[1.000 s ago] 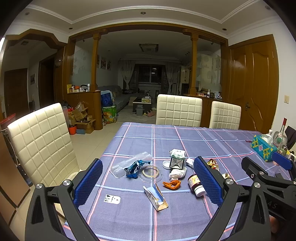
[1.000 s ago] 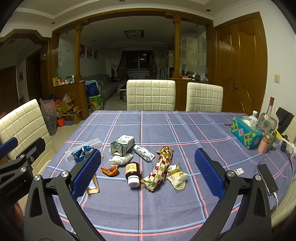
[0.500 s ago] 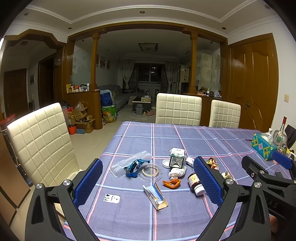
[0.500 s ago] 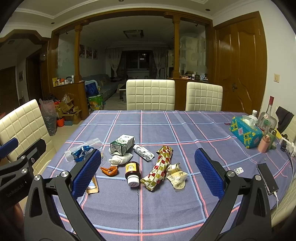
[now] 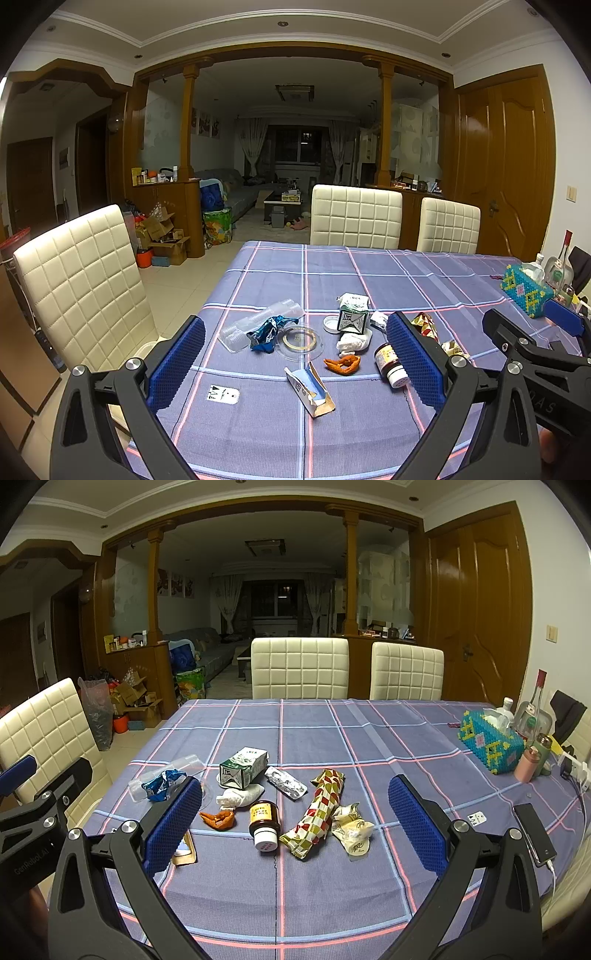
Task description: Collect trash
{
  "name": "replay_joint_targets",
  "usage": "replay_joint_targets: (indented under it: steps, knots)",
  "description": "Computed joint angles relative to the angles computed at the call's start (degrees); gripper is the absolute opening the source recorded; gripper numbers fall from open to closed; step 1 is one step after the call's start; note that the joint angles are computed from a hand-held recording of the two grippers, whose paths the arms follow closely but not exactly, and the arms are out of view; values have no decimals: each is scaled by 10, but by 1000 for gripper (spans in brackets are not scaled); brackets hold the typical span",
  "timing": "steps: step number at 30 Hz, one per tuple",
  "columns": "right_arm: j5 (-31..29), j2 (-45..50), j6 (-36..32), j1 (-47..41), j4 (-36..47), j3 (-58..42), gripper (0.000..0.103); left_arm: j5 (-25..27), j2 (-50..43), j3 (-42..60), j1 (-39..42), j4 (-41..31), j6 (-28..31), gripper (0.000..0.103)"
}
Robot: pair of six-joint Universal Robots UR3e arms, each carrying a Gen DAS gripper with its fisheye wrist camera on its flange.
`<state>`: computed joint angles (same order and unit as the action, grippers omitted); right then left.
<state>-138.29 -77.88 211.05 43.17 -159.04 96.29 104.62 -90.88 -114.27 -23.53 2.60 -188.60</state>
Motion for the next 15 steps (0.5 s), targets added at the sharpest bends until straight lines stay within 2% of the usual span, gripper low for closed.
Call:
replay_joint_targets:
  steps: [15]
  knots:
    - [0, -3, 1, 0, 5, -1, 99, 3, -2, 3, -2, -2, 0, 96]
